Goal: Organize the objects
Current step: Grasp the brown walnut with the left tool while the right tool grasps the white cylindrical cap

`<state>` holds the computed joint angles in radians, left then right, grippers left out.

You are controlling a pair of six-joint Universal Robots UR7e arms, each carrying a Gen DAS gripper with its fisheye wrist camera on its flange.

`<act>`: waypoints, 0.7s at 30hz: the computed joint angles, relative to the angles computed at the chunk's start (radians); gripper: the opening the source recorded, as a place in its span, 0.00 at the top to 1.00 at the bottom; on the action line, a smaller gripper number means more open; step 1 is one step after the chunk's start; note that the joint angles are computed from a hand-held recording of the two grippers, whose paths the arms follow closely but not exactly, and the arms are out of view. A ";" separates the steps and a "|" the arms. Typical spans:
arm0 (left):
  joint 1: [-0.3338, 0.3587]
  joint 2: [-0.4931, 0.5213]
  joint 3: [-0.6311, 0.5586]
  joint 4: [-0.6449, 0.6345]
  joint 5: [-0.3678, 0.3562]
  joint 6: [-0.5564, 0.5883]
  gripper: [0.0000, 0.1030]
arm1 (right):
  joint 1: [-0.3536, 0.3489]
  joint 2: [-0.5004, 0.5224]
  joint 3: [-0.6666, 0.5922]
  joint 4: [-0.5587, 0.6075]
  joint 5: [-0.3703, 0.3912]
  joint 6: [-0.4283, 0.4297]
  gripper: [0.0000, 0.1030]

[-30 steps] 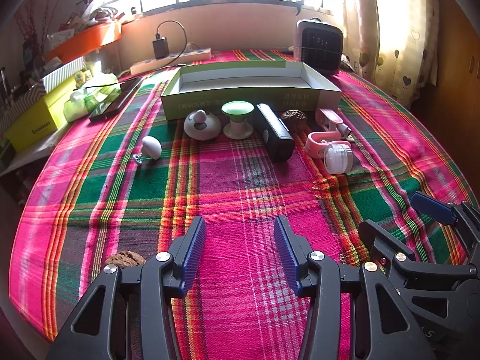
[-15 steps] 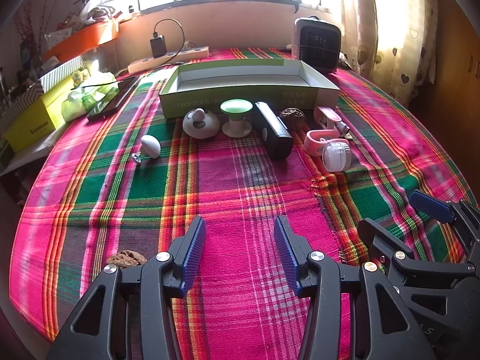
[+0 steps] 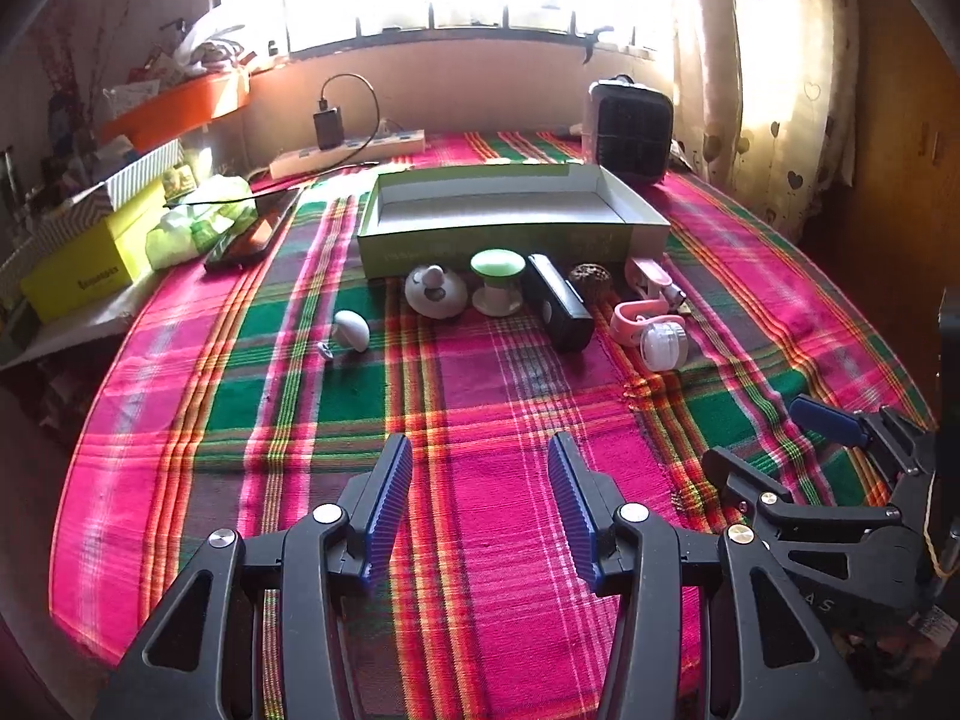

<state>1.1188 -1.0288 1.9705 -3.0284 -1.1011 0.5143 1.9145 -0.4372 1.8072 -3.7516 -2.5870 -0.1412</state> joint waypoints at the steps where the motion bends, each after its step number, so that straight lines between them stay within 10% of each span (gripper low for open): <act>1: 0.006 -0.007 -0.002 0.000 -0.003 0.002 0.56 | -0.001 -0.001 0.001 -0.001 0.003 -0.003 0.21; 13: 0.097 -0.095 -0.017 0.118 -0.133 0.024 0.56 | -0.007 -0.022 0.032 -0.041 0.071 -0.025 0.21; 21: 0.113 -0.064 -0.032 0.128 -0.098 0.000 0.56 | 0.011 -0.008 0.012 -0.133 0.100 -0.115 0.21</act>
<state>1.2315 -1.0927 1.9385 -2.9005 -1.1996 0.5139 1.9252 -0.4454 1.8196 -3.8848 -2.4867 -0.2563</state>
